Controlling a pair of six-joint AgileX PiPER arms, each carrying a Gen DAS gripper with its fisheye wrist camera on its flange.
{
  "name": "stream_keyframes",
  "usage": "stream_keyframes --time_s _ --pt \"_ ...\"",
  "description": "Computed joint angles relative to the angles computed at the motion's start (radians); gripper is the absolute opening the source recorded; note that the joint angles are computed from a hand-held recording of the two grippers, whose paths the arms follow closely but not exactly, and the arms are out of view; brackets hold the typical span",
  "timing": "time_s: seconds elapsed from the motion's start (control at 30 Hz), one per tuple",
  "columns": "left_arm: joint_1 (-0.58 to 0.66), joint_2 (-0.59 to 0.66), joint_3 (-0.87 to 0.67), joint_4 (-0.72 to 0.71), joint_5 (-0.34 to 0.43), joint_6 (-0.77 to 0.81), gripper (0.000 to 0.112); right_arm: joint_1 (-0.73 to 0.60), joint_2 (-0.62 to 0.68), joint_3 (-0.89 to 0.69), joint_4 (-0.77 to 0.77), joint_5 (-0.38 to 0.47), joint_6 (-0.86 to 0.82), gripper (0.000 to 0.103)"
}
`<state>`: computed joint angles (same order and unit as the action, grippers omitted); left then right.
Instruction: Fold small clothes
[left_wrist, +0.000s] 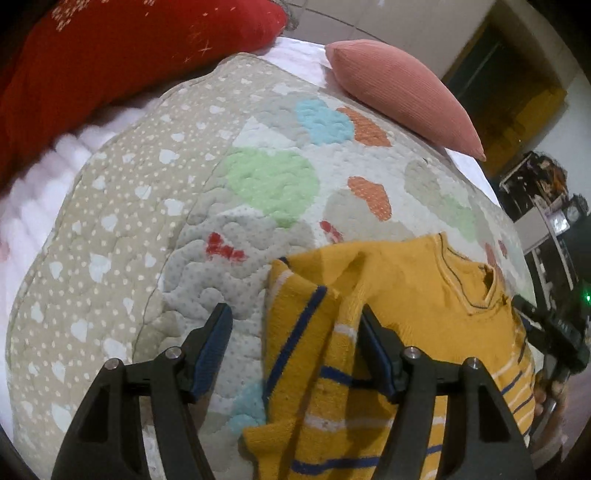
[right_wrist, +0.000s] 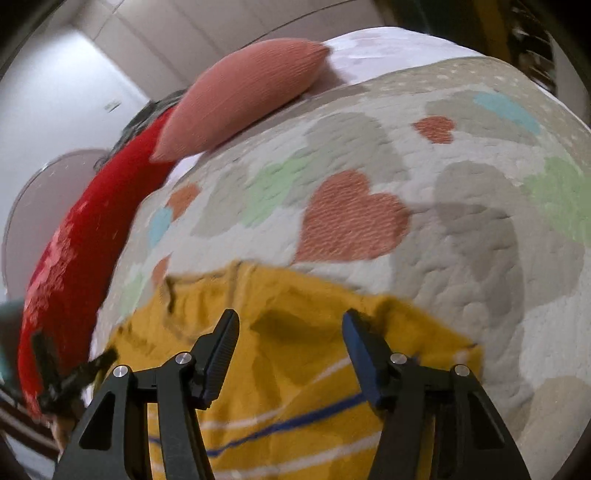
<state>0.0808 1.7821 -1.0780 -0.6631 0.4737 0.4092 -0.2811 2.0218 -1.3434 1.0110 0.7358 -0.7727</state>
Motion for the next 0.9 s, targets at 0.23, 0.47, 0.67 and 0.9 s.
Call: stream_keyframes --time_s 0.23,0.47,0.67,0.9 --pt "0.037 -0.143 0.061 0.006 0.042 -0.05 0.067 -0.103 -0.19 0.137 -0.031 -0.028 -0.039 0.069" --pt "0.059 -0.449 0.267 0.04 0.064 -0.054 0.075 -0.354 -0.416 0.396 0.035 0.178 -0.313 0.072" --pt "0.037 -0.654 0.476 0.001 0.081 -0.065 0.075 -0.446 -0.453 0.623 0.053 0.249 -0.497 0.072" --pt "-0.127 -0.927 0.631 0.283 0.079 -0.421 0.075 -0.395 -0.526 0.737 0.06 -0.004 -0.427 0.043"
